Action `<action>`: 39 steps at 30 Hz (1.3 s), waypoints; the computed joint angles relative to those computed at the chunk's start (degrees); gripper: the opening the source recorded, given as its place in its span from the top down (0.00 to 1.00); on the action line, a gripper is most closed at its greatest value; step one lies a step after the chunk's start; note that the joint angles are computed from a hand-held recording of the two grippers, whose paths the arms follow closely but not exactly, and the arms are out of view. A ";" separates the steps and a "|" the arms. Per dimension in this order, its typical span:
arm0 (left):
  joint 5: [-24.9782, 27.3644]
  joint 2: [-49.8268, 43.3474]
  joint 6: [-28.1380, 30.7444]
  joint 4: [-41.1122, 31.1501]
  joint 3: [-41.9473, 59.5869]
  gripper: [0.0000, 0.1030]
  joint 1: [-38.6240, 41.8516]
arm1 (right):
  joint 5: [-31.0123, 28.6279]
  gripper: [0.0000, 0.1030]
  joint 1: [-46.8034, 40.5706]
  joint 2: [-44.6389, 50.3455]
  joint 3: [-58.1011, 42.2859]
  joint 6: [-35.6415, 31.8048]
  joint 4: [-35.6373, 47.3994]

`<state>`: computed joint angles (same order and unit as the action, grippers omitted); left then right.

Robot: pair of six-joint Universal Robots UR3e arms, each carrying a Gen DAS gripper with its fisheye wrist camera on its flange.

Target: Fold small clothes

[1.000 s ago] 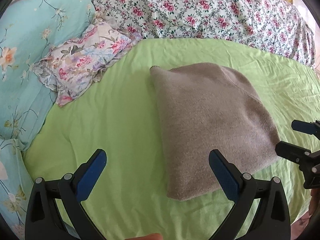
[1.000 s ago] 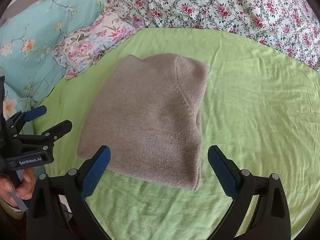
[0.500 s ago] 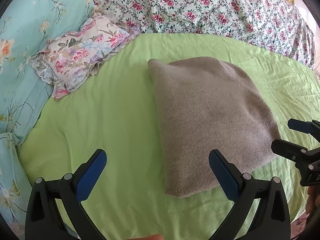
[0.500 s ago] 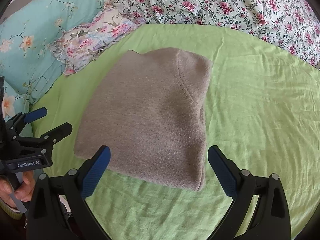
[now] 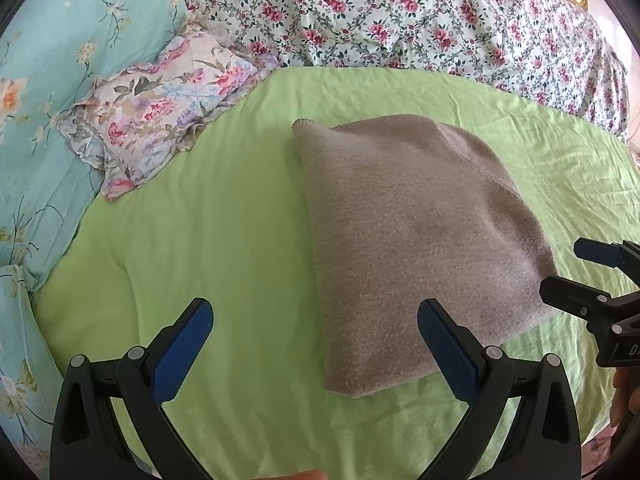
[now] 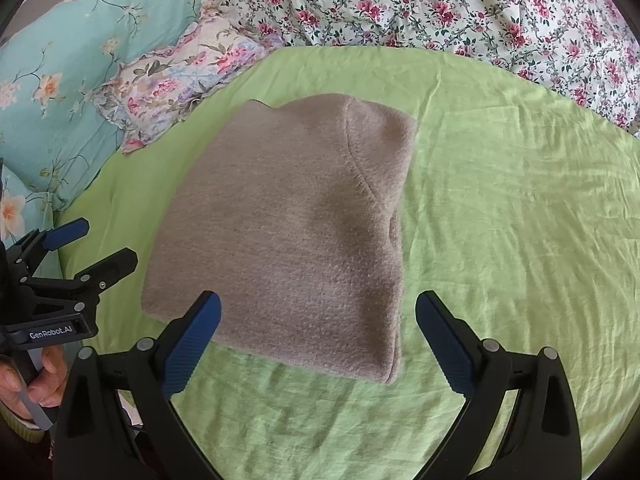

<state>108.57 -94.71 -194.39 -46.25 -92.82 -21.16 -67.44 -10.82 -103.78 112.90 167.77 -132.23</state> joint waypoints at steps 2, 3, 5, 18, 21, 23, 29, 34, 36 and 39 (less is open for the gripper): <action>0.01 -0.01 -0.09 0.10 -0.02 0.01 -0.16 | -0.05 0.05 -0.03 0.02 0.06 0.01 -0.05; 0.07 -0.07 -0.05 0.14 -0.02 0.01 -0.30 | -0.08 0.05 -0.09 0.00 0.15 -0.04 -0.10; 0.17 -0.04 -0.01 0.22 -0.10 0.01 -0.37 | -0.09 0.05 -0.35 -0.12 0.42 -0.22 -0.18; -0.85 -0.04 1.04 0.74 -0.47 0.01 0.55 | -2.76 0.05 0.30 0.54 0.15 0.83 -1.38; -0.83 -0.01 1.07 0.74 -0.49 0.01 0.55 | -3.88 0.05 0.91 0.70 0.04 1.29 -1.98; -0.80 -0.04 0.94 0.77 -0.49 0.01 0.46 | -4.17 0.05 0.98 0.71 0.01 1.24 -2.12; -0.48 -0.32 1.57 0.70 -0.01 0.01 0.89 | -4.58 0.05 1.12 0.66 -0.11 1.22 -2.26; -0.18 -0.33 1.98 0.98 -0.04 0.01 1.04 | -4.93 0.05 1.27 0.55 -0.23 1.37 -2.27; -0.17 -0.30 2.03 1.07 -0.13 0.01 1.05 | -5.08 0.05 1.26 0.43 -0.26 1.42 -2.24; 0.57 -0.45 1.56 0.89 0.07 0.01 0.48 | -5.11 0.05 1.22 0.15 -0.23 1.48 -2.14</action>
<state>109.14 -95.16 -192.83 -45.36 -92.75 -20.69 -72.54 -9.60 -103.63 112.67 169.24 -134.37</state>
